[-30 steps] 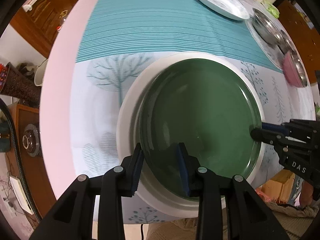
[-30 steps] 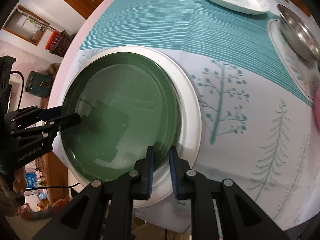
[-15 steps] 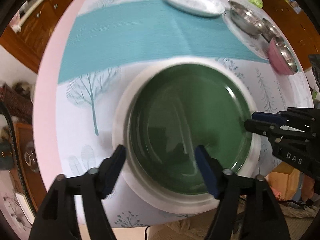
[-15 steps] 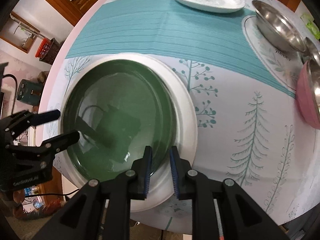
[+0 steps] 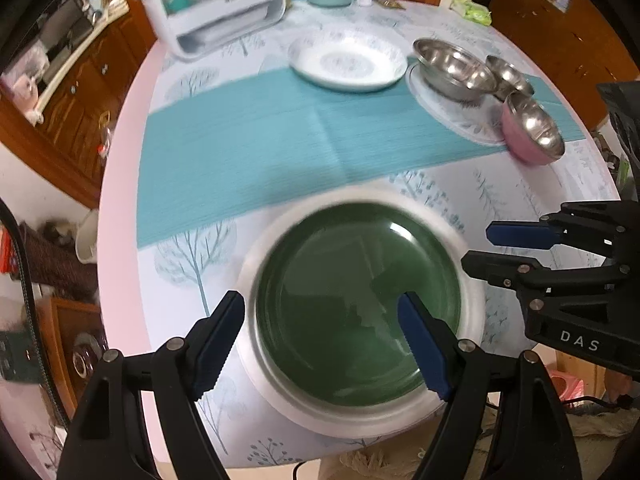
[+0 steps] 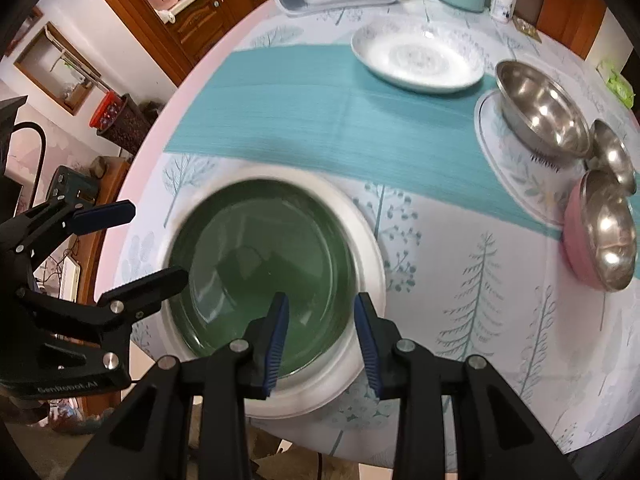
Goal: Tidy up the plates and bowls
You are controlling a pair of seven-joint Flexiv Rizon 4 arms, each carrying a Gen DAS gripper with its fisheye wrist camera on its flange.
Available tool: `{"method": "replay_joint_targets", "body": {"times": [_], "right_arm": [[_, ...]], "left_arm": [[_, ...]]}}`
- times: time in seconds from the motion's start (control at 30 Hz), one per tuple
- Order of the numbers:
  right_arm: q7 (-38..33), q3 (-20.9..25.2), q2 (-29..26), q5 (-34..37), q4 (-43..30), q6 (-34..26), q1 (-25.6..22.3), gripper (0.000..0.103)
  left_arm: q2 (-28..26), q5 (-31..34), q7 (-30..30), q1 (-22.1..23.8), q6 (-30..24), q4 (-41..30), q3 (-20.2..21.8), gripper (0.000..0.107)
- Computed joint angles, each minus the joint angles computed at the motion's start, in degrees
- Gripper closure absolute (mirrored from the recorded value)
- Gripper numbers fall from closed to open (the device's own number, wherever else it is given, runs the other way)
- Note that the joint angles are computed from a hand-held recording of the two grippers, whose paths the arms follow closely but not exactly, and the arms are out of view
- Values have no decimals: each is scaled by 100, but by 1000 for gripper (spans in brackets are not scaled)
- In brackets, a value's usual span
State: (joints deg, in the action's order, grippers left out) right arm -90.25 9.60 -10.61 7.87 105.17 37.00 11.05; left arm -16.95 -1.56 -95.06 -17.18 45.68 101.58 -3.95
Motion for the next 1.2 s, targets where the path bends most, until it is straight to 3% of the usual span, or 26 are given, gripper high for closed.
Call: {"method": "replay_joint_targets", "body": {"times": [0.6, 0.93, 1.2], "right_arm": [[311, -187, -340, -196, -944, 379, -167, 69], [637, -279, -641, -531, -1561, 584, -218, 69], [929, -359, -884, -854, -1993, 747, -231, 69]], "left_arm": [[-743, 218, 260, 27, -165, -1827, 107, 28], [-1372, 465, 410, -30, -203, -2984, 259, 25], [-1995, 428, 656, -32, -560, -4059, 313, 25]]}}
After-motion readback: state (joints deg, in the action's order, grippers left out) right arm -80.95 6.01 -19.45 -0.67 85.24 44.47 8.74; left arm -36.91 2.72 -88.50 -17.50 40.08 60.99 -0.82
